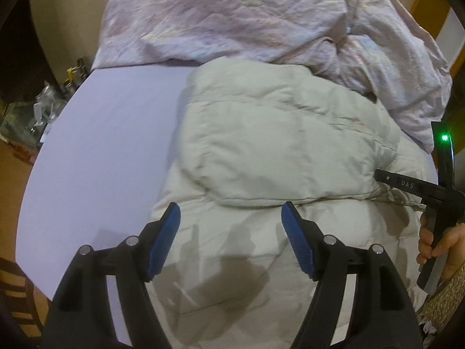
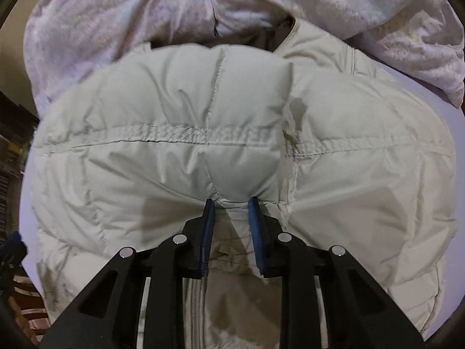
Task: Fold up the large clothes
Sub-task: 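Lower both tools to the jacket hem beside each other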
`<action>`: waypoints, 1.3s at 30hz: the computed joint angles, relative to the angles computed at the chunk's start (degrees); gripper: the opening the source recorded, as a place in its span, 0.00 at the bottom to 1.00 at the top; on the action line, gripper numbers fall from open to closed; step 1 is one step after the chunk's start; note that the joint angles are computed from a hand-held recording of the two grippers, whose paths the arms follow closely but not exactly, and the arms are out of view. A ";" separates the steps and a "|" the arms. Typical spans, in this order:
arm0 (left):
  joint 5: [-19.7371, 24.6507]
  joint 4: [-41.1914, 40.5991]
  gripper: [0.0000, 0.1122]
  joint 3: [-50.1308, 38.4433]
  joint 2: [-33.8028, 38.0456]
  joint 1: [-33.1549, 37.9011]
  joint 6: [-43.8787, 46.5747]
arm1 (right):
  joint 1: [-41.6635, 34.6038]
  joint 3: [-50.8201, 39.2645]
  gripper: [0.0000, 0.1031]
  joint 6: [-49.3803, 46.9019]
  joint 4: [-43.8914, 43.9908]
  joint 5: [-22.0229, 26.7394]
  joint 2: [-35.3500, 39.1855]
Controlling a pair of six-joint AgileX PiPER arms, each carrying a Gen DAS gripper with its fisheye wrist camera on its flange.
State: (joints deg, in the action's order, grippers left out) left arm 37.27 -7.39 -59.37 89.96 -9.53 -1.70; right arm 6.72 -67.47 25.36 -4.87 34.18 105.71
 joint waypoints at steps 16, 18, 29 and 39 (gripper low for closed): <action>3.30 -9.24 0.75 6.83 -3.87 13.14 17.14 | -17.82 13.05 0.79 -31.10 26.56 5.74 -17.72; 4.84 -10.34 0.75 7.33 -4.02 15.30 19.65 | -25.13 16.49 0.79 -35.84 29.14 9.08 -21.41; 11.85 -16.07 0.75 13.07 -5.74 27.09 32.61 | -64.67 24.95 0.79 -57.05 32.95 24.29 -24.49; 16.95 -23.76 0.69 19.56 -8.03 35.99 42.19 | -79.04 28.65 0.72 -69.94 32.58 30.44 -20.23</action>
